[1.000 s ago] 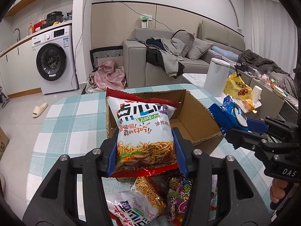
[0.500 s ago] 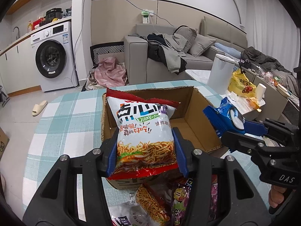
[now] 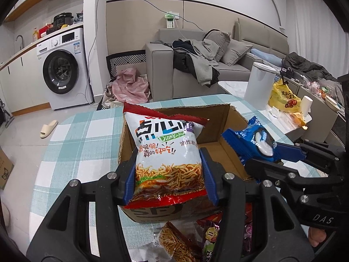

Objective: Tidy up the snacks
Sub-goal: 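Carry the Oreo packet into the box with the right tool and release it, then lower the left tool onto the white-and-red noodle bag and close it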

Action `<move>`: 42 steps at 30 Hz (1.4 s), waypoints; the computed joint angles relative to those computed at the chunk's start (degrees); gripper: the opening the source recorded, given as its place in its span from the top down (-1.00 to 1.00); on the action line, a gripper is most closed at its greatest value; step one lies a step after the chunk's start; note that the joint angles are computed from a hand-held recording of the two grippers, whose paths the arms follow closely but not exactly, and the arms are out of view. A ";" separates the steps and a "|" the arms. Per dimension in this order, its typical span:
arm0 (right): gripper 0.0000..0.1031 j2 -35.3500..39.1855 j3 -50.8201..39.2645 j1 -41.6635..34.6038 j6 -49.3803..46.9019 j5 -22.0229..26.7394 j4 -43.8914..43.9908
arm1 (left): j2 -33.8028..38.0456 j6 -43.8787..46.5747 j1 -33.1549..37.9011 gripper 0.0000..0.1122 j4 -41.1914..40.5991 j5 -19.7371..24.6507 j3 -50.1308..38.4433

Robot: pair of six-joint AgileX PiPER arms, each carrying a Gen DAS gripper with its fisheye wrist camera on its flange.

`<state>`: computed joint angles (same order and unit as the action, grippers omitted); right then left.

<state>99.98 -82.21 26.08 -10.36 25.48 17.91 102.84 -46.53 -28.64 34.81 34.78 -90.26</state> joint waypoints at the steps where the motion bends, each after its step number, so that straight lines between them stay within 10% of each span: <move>1: 0.14 0.15 -0.05 0.00 0.10 0.01 -0.13 | 0.12 -0.18 -0.13 0.13 0.23 0.04 -0.06; 13: -0.08 -0.31 1.18 -0.14 0.32 -0.90 -0.71 | 1.15 3.32 0.83 0.06 -4.77 2.12 -1.96; 22: -0.97 -8.14 10.62 -0.60 4.08 -6.42 -3.75 | -6.90 -5.20 -2.69 -0.78 2.69 3.31 5.78; 42: -0.99 -15.97 21.80 -1.01 1.56 -1.86 -0.40 | -27.50 -21.34 -11.02 -0.81 11.40 8.32 29.00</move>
